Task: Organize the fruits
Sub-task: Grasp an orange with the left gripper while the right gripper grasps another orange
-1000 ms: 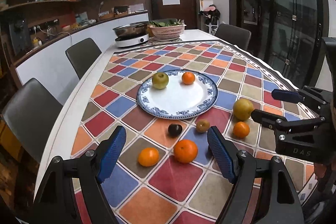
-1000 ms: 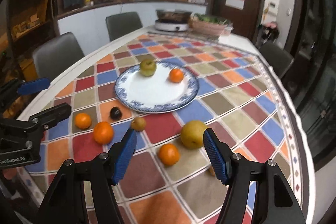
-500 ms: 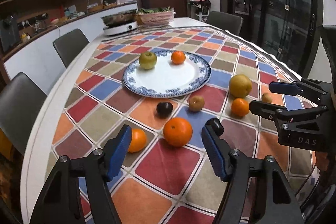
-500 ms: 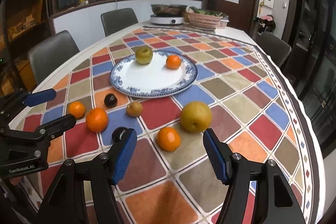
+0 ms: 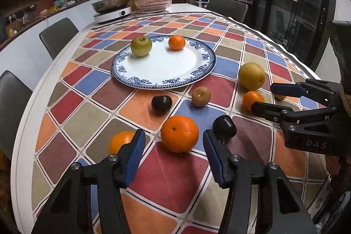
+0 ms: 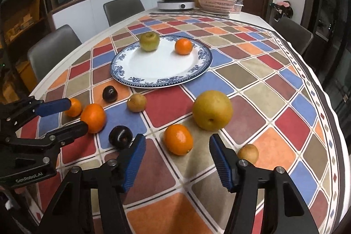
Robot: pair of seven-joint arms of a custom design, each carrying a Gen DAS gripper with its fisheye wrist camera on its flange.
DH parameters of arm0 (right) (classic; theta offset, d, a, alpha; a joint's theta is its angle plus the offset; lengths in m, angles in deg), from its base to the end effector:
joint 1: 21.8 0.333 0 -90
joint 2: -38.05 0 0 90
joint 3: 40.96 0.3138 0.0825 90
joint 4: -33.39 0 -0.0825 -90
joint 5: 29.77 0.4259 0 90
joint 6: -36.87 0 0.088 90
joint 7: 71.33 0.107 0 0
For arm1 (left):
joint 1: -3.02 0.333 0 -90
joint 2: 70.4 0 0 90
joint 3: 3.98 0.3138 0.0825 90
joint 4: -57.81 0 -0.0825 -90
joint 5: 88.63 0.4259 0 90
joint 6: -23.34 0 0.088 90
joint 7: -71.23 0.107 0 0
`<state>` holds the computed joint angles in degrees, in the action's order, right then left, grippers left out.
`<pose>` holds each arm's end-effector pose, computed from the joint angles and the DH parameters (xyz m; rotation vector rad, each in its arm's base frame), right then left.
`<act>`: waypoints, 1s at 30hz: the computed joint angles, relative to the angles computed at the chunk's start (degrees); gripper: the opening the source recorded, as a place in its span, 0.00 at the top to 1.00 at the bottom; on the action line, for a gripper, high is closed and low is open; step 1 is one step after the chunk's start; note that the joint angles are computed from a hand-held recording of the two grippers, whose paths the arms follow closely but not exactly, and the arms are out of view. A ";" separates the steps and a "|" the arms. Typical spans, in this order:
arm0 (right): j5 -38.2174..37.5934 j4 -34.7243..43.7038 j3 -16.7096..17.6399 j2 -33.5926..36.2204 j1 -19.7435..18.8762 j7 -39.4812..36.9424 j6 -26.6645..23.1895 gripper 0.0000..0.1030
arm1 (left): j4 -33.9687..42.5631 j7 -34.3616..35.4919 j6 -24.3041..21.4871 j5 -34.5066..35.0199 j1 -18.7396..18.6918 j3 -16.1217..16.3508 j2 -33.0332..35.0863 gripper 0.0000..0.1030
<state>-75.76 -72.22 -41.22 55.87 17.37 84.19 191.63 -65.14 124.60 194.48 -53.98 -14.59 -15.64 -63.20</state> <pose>0.5296 0.4592 0.3864 -1.9239 1.6064 -0.5988 0.5298 -0.3400 0.3924 -1.4088 2.1839 -0.8452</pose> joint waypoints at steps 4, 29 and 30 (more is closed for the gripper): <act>3.27 0.87 0.59 1.14 -0.89 -3.20 0.02 0.46 | 0.31 3.40 0.00 -3.89 0.91 -1.11 0.75 0.50; 12.01 2.09 -1.41 3.16 0.17 -11.01 1.63 0.67 | 2.31 10.16 -0.89 -13.95 0.73 -1.88 2.54 0.62; 11.98 1.89 -1.48 3.00 0.25 -10.90 1.97 0.67 | 2.32 9.99 -0.83 -13.72 0.64 -1.79 2.39 0.62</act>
